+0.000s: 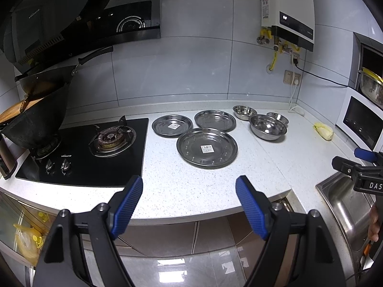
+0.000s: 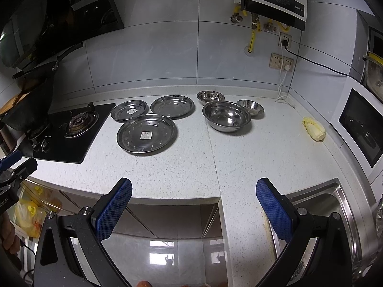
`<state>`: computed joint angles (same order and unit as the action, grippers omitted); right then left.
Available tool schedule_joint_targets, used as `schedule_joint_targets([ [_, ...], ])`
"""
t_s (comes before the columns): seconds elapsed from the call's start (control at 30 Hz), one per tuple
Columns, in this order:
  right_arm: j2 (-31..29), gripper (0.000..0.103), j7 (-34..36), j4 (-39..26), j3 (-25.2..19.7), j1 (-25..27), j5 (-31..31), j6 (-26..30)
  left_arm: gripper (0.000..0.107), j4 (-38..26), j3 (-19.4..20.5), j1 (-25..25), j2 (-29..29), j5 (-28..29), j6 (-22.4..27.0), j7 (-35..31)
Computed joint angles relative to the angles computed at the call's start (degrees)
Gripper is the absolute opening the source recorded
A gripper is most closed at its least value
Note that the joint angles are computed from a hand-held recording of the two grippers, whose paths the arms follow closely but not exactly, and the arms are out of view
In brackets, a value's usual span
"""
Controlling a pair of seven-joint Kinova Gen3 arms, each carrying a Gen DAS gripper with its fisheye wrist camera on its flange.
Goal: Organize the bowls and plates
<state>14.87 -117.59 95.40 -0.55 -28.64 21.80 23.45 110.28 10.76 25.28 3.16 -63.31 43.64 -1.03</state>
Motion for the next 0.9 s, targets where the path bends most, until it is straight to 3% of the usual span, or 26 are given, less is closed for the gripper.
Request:
schedule_joint_targets([
  [0.9, 1.26, 0.102, 2.1, -1.7, -0.58, 0.41, -1.79, 1.46, 0.079, -1.03, -0.85, 0.21, 1.05, 1.16, -0.47, -1.05],
])
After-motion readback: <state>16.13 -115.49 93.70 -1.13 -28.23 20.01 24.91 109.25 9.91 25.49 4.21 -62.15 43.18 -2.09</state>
